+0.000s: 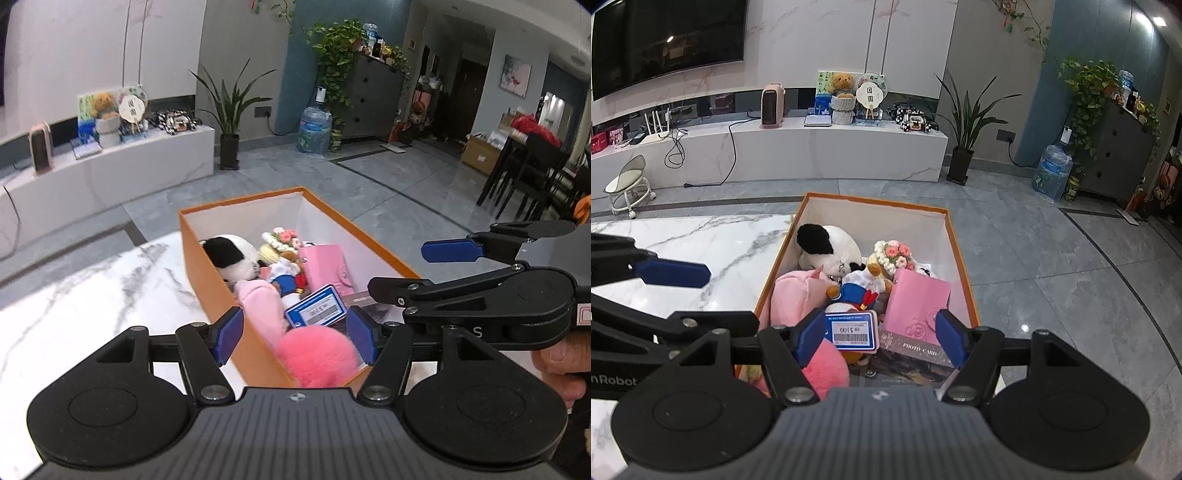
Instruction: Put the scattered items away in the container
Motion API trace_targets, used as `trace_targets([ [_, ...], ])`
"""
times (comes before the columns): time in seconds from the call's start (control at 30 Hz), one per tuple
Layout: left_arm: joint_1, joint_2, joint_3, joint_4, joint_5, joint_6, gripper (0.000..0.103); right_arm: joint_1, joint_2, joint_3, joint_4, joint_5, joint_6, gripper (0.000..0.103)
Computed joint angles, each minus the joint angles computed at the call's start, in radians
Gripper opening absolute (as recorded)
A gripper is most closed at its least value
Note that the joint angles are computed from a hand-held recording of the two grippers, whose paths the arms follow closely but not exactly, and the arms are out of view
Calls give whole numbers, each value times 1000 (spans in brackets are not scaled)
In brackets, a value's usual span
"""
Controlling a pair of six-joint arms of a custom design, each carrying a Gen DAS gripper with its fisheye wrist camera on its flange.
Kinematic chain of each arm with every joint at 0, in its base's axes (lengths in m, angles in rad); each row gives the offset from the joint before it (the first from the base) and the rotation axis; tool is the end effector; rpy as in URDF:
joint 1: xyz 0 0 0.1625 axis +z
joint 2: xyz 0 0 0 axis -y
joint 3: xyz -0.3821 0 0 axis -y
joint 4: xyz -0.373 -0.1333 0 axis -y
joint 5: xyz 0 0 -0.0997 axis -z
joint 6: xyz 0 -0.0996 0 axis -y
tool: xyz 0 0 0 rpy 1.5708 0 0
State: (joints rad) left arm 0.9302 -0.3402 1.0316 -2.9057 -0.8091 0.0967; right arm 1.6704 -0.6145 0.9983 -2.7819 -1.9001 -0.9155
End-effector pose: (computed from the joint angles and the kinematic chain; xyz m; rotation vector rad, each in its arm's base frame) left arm -0.2986 -0.7385 0.0543 0.5624 2.3391 -1.0221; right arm 0.1796 -0.7809 0.2527 1.0150 -2.1858 0.8101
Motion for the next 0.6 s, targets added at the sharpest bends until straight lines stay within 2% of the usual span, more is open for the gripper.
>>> trace_targets([
  [0.3,-16,1,11,-23,49,24,73,4,-11,22,-13,-14,27,72],
  [0.47,-18,-6,29,-39,63,11,92,5,-7,27,-35,-33,34,79],
  [0.6,-17,-17,47,-49,57,-4,95,4,-15,40,-45,-29,55,81],
])
